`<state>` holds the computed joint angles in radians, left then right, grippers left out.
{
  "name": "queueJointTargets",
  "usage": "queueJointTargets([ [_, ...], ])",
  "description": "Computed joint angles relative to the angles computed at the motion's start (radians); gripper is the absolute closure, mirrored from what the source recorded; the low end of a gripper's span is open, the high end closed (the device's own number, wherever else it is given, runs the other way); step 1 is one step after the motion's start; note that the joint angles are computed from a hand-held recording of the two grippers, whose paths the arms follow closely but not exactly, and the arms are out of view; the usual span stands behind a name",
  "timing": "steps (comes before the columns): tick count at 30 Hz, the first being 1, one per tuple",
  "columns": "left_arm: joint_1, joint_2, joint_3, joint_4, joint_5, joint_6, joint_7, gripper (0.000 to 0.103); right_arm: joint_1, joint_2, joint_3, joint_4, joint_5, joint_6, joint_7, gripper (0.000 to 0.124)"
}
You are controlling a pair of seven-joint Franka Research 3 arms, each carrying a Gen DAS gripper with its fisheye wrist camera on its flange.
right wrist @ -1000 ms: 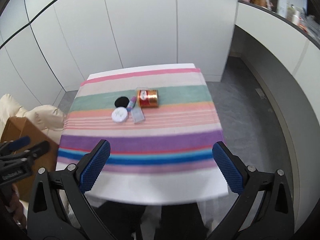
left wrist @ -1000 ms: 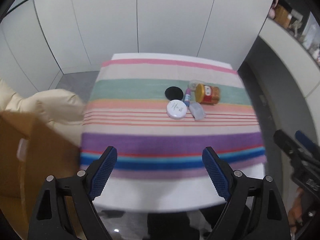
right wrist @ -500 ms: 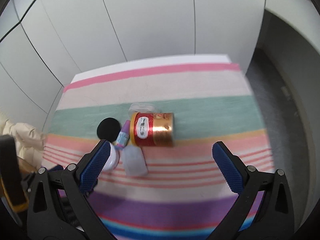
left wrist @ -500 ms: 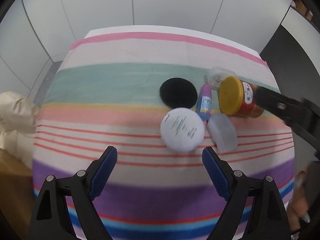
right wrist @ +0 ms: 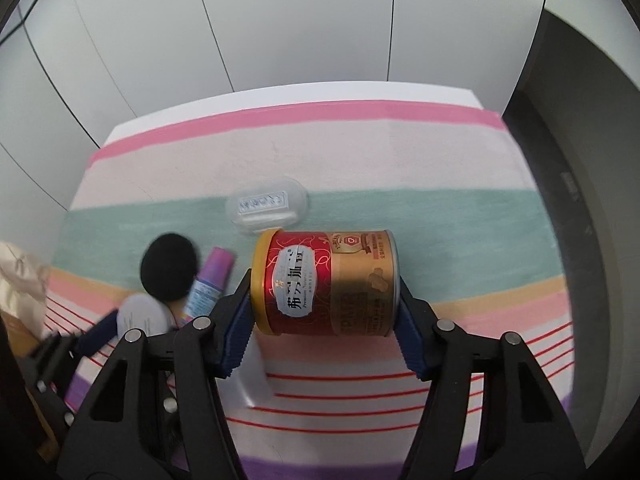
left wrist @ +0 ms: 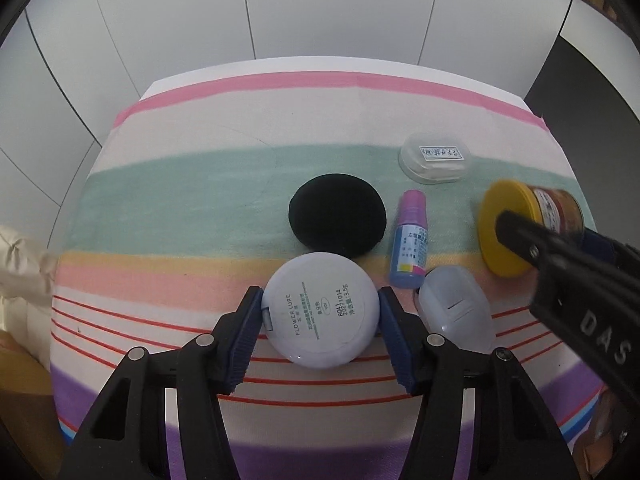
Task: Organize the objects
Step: 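Grasp the white round compact with left tool while right tool grasps the red-gold tin, then carry the white compact and red-gold tin with both tools toward the cardboard box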
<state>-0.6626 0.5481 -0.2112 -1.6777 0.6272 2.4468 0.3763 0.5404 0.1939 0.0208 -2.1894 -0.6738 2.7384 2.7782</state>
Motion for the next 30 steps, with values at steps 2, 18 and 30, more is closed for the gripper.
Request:
queueJointTargets([
  [2,0.003,-0.011,-0.002,-0.013,-0.006,-0.003,-0.001,0.045,-0.001,-0.018,0.003,-0.015,0.0,-0.013,-0.013,0.06],
  [18,0.036,-0.229,-0.034,-0.093,0.046,-0.112,-0.04,0.045,-0.051,-0.192,0.106,-0.038,-0.005,-0.152,-0.051,0.06],
  [30,0.096,-0.49,-0.121,-0.154,0.038,-0.213,-0.04,0.045,-0.115,-0.431,0.242,0.029,0.069,-0.312,-0.161,0.06],
])
